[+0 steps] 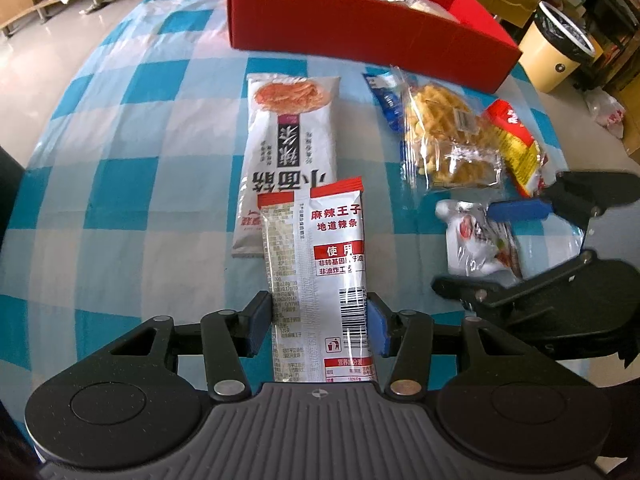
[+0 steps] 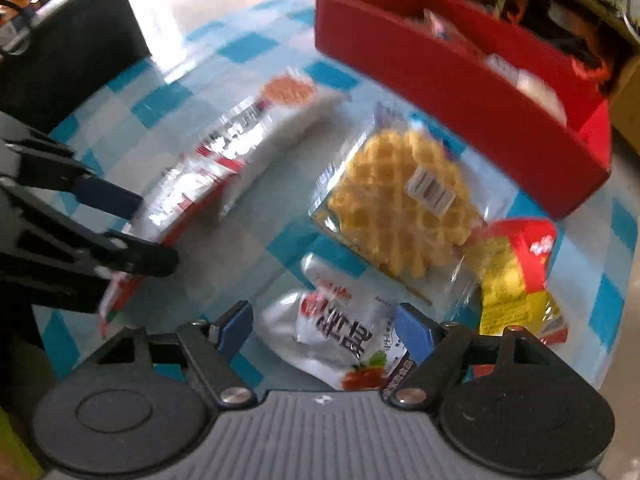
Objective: Organize snacks
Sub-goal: 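Grasp the white spicy-strip packet with left tool while right tool grasps the white duck-snack bag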
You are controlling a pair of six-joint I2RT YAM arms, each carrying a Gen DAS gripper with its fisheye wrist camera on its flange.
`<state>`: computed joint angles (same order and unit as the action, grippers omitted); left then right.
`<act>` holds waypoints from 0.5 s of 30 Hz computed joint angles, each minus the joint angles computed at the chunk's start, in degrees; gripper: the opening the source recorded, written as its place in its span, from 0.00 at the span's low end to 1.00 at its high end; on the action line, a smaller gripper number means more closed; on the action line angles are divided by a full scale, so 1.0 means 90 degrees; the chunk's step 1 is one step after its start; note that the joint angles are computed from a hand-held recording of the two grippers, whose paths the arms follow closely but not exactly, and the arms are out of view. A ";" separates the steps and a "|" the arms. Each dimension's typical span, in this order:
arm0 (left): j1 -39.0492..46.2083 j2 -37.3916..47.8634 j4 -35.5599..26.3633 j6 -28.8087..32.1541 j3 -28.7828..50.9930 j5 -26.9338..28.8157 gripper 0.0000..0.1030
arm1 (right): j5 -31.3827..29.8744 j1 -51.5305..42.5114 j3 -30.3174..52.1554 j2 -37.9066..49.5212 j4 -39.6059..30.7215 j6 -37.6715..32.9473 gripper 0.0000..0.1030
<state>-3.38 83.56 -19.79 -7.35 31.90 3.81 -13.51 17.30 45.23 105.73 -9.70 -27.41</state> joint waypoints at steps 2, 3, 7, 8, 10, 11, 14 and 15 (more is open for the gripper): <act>0.0076 0.0039 0.0012 0.0043 0.0004 0.0060 0.56 | -0.0042 -0.0014 -0.0062 0.0066 0.0096 -0.0093 0.80; 0.0093 0.0039 0.0016 0.0052 -0.0001 0.0072 0.57 | 0.0037 0.0020 -0.0090 0.0061 0.0113 -0.0080 0.81; 0.0049 0.0053 0.0010 0.0094 -0.0001 0.0040 0.59 | -0.0104 -0.0099 -0.0343 0.0046 0.0265 0.0256 0.98; 0.0037 0.0047 0.0012 0.0094 -0.0006 0.0034 0.59 | -0.0124 -0.0126 -0.0436 0.0002 0.0380 0.0409 0.98; 0.0027 0.0028 0.0014 0.0102 -0.0020 0.0010 0.59 | -0.0156 -0.0173 -0.0457 -0.0065 0.0272 0.0760 0.98; 0.0027 0.0013 0.0012 0.0102 -0.0033 0.0006 0.59 | -0.0189 -0.0165 -0.0456 -0.0112 0.0120 0.0869 0.98; 0.0035 0.0017 0.0037 0.0114 -0.0059 -0.0001 0.60 | -0.0440 -0.0235 -0.0507 -0.0399 -0.0393 0.0836 0.86; 0.0017 0.0046 0.0058 0.0106 -0.0058 -0.0024 0.60 | -0.0545 -0.0269 -0.0531 -0.0533 -0.0565 0.0775 0.84</act>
<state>-3.23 83.97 -19.27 -6.40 31.38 3.59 -18.42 14.88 40.45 100.93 -14.78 -20.43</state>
